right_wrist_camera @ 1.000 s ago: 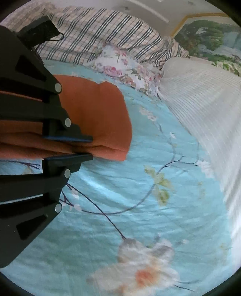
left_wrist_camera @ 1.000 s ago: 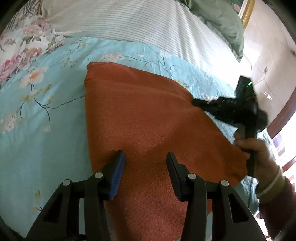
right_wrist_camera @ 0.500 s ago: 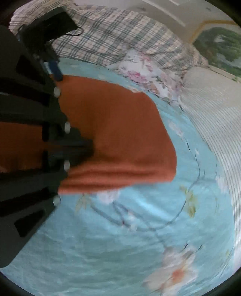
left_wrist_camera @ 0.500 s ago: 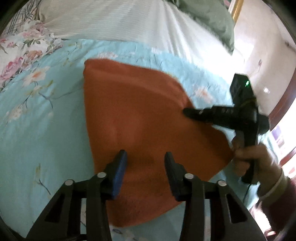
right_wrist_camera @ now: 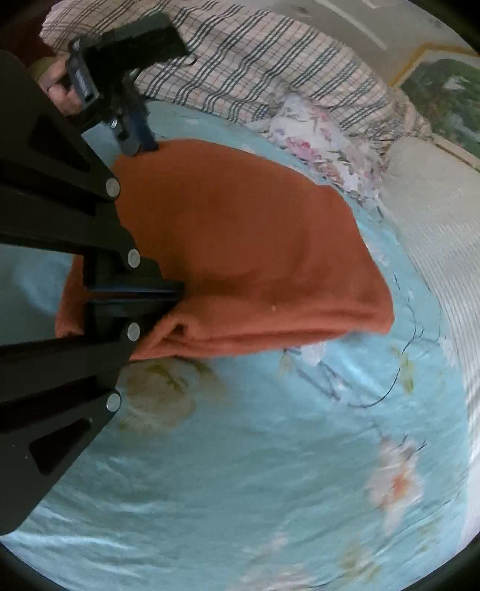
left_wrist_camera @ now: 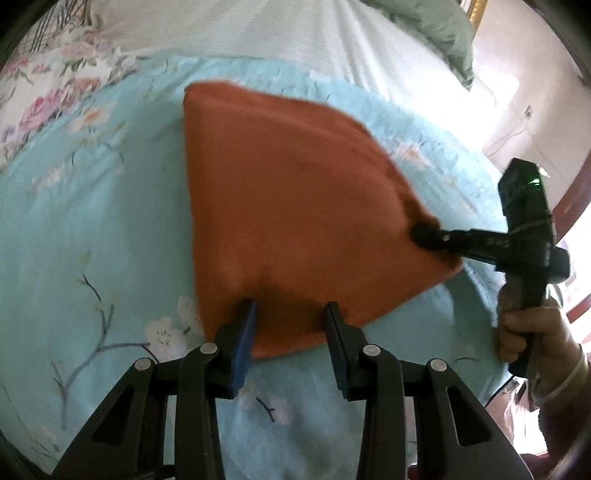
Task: Fold small clothes
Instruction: 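Release the sweater and withdraw both grippers from the folded bundle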
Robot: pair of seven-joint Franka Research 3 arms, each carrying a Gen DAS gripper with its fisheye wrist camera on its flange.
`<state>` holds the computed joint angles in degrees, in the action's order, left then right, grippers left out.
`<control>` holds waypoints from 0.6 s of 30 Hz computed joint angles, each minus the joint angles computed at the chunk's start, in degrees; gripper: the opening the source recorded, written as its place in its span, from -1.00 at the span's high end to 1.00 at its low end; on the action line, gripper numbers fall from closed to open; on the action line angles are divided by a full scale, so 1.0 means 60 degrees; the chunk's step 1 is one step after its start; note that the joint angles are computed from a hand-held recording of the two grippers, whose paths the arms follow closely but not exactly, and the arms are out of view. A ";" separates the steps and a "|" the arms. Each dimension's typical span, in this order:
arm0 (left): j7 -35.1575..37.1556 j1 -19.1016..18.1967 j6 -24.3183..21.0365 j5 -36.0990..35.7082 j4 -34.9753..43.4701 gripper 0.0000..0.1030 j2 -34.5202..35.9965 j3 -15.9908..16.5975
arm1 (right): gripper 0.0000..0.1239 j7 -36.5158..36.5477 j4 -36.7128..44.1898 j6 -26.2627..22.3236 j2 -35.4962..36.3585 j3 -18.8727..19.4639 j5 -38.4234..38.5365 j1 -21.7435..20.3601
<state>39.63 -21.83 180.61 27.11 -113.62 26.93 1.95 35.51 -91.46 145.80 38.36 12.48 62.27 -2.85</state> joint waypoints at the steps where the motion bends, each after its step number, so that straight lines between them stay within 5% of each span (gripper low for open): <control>1: -0.0165 -0.0169 0.0154 0.0004 -0.0014 0.28 0.0031 0.0208 | 0.99 0.0053 -0.0010 0.0086 -0.0045 -0.0019 -0.0027 0.0051; 5: -0.0255 -0.0013 0.0165 -0.0246 -0.0134 0.28 -0.0105 0.0023 | 0.94 -0.0109 -0.0542 0.0332 -0.0519 0.0016 0.0121 0.0041; 10: -0.0949 -0.1093 0.0181 0.0134 -0.0719 0.27 -0.0644 0.1080 | 0.89 -0.0841 -0.1609 0.0424 -0.1427 0.0031 0.0883 -0.0016; 12: -0.1450 -0.1606 0.0140 0.0458 -0.0912 0.24 -0.0834 0.1615 | 0.55 -0.1190 -0.2023 0.0478 -0.1768 -0.0045 0.1240 0.0039; 13: -0.1678 -0.1748 0.0137 0.0641 -0.0996 0.21 -0.0910 0.1807 | 0.10 -0.1535 -0.2301 0.0530 -0.1990 -0.0043 0.1581 0.0031; 14: -0.2084 -0.2152 0.0125 0.0919 -0.1118 0.08 -0.1019 0.2230 | -0.12 -0.1942 -0.2536 0.0593 -0.2188 -0.0038 0.1996 0.0045; 16: -0.3128 -0.3227 0.0075 0.1650 -0.1377 -0.15 -0.1221 0.3371 | -0.12 -0.2483 -0.3064 0.0821 -0.2606 -0.0157 0.2509 0.0207; 18: -0.3841 -0.3710 -0.0081 0.2141 -0.1546 -0.38 -0.1396 0.3856 | -0.12 -0.2676 -0.3399 0.0838 -0.2840 -0.0389 0.2693 0.0371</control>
<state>16.58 -44.09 180.12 39.95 -122.89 18.56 25.09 19.46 -111.85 150.83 21.31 10.14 78.43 -0.63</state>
